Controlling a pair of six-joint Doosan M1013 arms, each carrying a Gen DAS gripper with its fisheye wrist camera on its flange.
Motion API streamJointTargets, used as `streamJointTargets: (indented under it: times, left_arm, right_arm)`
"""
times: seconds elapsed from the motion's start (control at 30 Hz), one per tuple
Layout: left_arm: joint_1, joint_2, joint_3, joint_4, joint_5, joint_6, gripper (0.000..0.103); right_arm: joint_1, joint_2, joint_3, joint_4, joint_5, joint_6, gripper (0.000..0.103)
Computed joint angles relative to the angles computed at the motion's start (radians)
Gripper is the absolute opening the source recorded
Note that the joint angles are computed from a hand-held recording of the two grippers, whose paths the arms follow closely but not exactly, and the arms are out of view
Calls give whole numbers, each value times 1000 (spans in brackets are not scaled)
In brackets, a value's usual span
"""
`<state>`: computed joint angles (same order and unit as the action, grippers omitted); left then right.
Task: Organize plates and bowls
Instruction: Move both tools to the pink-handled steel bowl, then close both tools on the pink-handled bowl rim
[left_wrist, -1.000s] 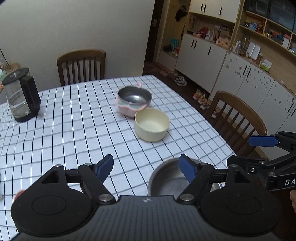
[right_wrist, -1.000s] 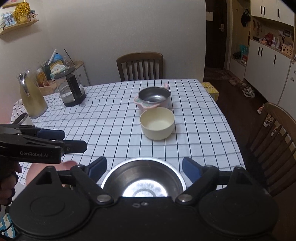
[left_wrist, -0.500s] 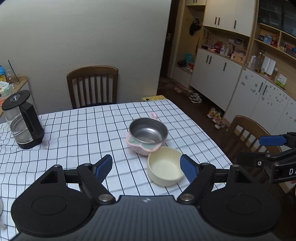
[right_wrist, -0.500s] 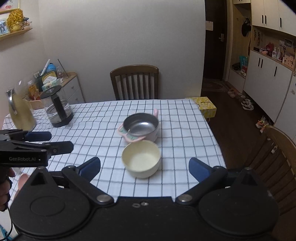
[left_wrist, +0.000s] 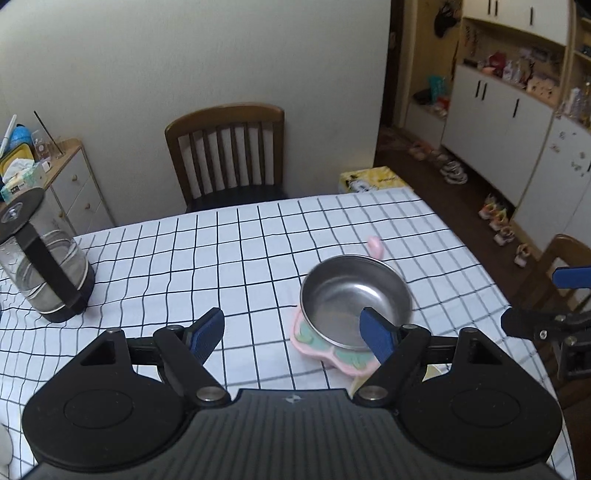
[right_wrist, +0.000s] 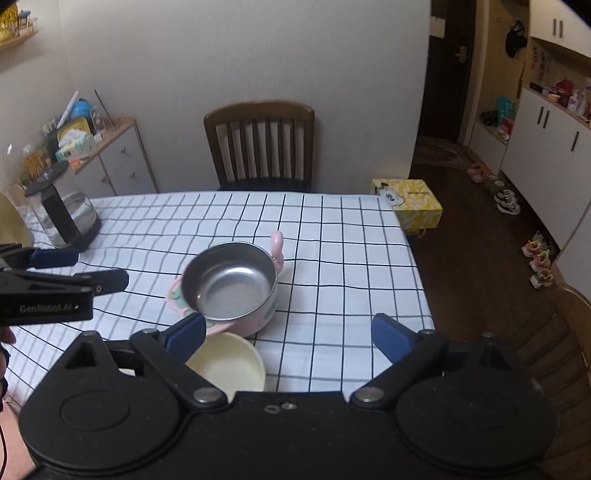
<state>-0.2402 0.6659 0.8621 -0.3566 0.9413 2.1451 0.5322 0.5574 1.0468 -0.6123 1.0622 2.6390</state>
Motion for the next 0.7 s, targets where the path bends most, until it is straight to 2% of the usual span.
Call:
streamJointTargets:
  times: [0.1, 0.4, 0.47, 0.6, 0.67, 0.7]
  left_arm:
    - [-17, 41, -53, 52, 16, -38, 80]
    - [-48, 183, -251, 158, 161, -152, 80]
    - [-51, 204, -279, 168, 187, -164, 80]
    - [-59, 229, -306, 188, 207, -179, 79]
    - [-62, 246, -329, 196, 224, -182, 71]
    - [-64, 252, -339, 202, 232, -185, 70]
  right_arm:
    - [-24, 26, -26, 39, -4, -55, 94]
    - [-84, 114, -113, 165, -6, -159, 80]
    - [-94, 135, -135, 194, 1, -181, 74]
    - [-108, 160, -156, 239, 2, -202, 67]
    - [-114, 173, -169, 257, 10, -206, 60]
    - [-117, 177, -173, 263, 10, -208, 59]
